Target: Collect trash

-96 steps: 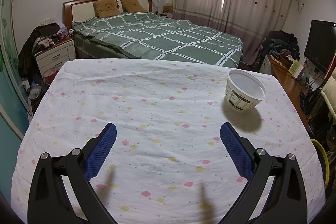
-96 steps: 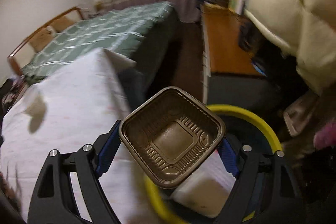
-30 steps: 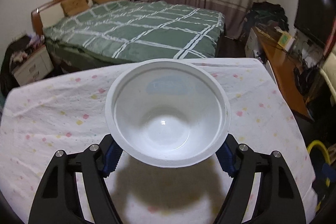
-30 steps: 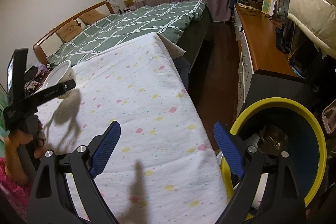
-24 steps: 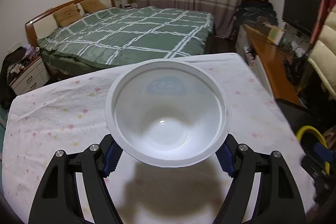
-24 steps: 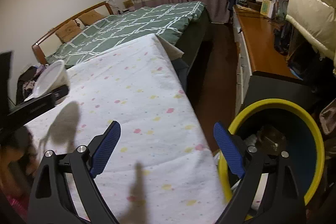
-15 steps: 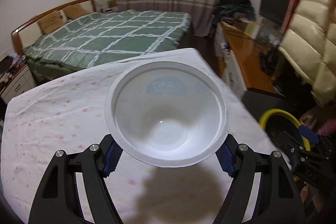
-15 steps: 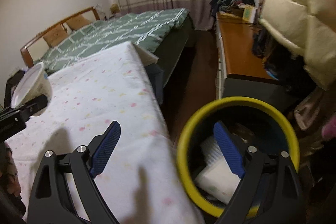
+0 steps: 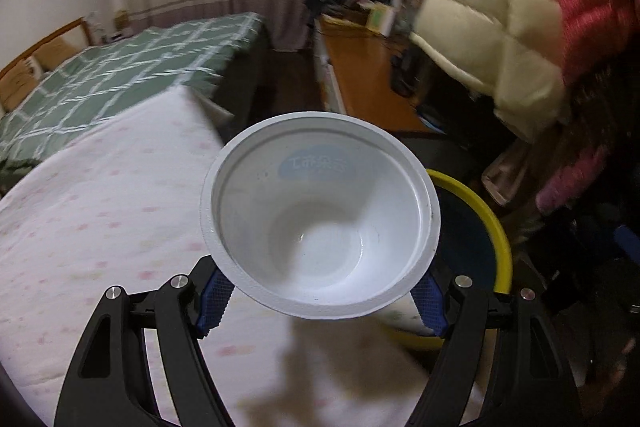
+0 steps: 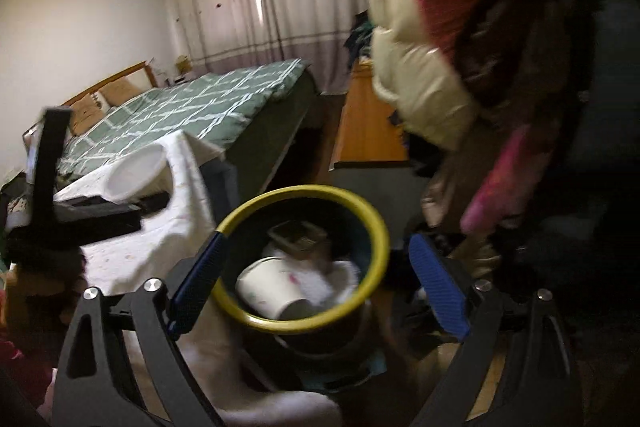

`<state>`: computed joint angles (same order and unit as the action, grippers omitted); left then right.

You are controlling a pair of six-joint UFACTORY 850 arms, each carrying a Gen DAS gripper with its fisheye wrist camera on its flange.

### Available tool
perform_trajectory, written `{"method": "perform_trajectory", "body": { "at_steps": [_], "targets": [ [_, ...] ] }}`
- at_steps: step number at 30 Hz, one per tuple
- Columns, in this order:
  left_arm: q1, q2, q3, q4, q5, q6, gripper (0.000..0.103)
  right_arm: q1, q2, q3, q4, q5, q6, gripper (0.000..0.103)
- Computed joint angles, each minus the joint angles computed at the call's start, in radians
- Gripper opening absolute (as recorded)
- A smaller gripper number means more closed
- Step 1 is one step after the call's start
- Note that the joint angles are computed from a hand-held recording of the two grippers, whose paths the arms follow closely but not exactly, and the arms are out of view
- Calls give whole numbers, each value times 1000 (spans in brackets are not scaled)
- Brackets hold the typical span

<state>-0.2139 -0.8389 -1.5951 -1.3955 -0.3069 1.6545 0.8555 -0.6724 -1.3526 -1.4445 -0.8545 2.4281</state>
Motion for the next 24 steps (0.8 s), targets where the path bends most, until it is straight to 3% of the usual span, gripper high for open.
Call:
{"method": "perform_trajectory", "body": {
  "at_steps": [3, 7, 15, 17, 24],
  "targets": [
    [-37, -57, -72, 218, -12, -206, 75, 6, 34, 60, -10, -22, 53, 90],
    [-73, -136, -183, 480, -52, -466, 75, -8, 49, 102, -26, 12, 107, 90],
    [-122, -229, -329, 734, -140, -740, 77, -16, 57, 129, -53, 30, 147, 90],
    [-128, -235, -338, 746, -150, -751, 90, -10, 60, 129, -54, 21, 151, 90],
    [-61, -119, -171, 535, -113, -526, 91, 12, 69, 121, -47, -27, 134, 90]
  ]
}}
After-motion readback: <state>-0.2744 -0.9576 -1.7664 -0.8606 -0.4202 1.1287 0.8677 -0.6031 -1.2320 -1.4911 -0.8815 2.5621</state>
